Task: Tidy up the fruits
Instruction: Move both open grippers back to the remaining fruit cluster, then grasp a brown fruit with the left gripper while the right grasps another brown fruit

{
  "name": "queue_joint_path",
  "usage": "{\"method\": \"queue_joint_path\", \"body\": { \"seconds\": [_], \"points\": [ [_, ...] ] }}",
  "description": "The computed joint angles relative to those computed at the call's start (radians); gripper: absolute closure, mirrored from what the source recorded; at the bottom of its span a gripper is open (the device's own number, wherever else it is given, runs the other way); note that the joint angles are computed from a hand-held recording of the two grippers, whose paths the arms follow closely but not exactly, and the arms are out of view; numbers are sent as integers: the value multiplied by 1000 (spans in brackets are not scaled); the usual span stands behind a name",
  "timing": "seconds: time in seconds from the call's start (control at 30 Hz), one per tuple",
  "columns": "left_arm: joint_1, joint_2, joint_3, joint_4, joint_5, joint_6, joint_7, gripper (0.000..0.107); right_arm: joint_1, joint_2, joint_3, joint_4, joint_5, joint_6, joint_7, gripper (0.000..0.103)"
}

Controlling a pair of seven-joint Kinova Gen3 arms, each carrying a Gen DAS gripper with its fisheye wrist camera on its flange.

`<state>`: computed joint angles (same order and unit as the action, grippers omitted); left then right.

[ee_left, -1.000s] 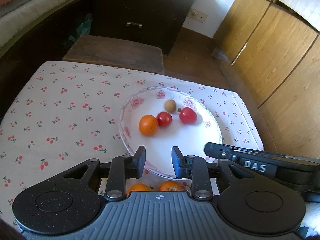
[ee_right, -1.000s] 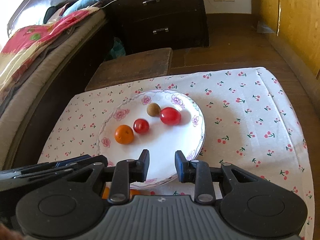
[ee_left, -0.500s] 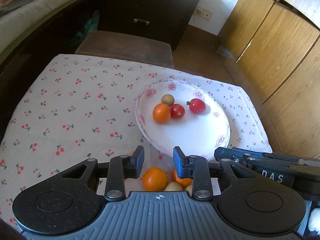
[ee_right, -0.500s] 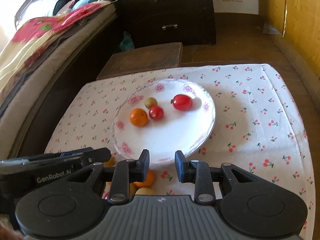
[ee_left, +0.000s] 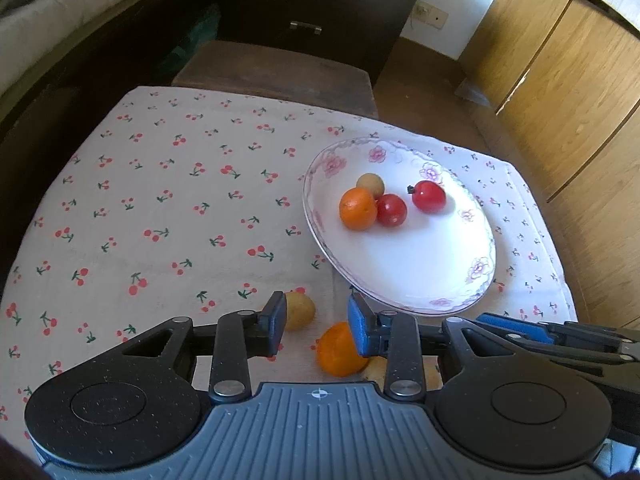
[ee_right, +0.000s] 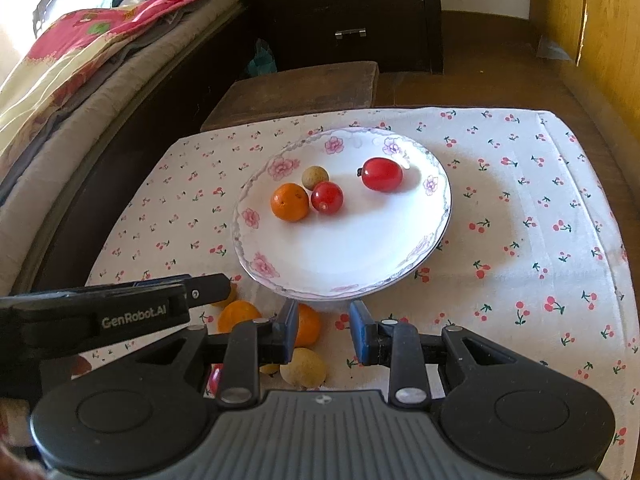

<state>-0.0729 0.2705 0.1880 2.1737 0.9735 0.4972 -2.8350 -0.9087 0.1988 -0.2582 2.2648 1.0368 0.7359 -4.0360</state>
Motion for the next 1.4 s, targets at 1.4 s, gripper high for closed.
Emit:
{"method": "queue_joint_path", "body": {
  "seconds": [1.4],
  "points": [
    [-54, 59, 167, -2, -162, -157, 181, 73, 13, -4, 16, 34, 20, -90, -43, 73]
  ]
}}
